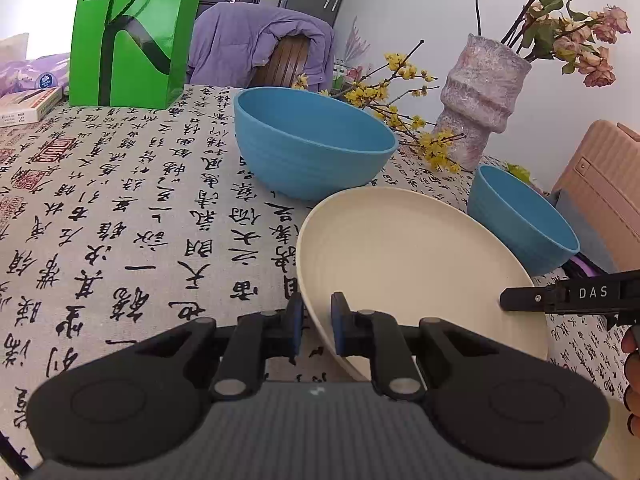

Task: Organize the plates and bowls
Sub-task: 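Close both grippers on the plate rim and lift it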

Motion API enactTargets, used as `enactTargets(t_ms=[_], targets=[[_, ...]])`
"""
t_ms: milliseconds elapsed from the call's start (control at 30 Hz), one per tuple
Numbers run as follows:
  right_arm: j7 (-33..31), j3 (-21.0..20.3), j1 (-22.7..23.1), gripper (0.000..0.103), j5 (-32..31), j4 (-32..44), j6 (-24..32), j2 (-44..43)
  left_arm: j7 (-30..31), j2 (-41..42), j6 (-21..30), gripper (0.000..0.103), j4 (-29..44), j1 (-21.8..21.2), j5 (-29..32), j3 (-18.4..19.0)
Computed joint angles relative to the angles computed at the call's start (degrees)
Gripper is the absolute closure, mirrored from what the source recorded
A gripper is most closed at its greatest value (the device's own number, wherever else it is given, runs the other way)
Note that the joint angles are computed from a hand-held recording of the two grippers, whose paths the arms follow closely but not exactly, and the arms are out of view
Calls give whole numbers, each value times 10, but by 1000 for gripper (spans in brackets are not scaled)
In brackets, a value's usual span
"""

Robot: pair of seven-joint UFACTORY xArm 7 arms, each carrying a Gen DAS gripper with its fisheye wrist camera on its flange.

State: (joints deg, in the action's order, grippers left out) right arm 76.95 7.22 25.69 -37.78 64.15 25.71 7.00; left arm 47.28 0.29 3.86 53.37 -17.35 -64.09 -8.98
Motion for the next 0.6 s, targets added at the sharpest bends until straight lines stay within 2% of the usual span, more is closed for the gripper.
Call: enactTargets(t_ms=[200,433,467,600], targets=[[5,15,16,90,-14,9,29,-14,25,-61,7,88,-45,-14,-31,25],[15,39,39,90,-29,23,45,-24,71,-164,-4,88,-125,-60,-83,91],[14,42,43,90,-31,26,48,-24,64,-181,-7,88,-139,-61,-76,97],[28,55,69,90,-61,54,67,-18,95,-259,-42,89,-195,-99,-94,142]])
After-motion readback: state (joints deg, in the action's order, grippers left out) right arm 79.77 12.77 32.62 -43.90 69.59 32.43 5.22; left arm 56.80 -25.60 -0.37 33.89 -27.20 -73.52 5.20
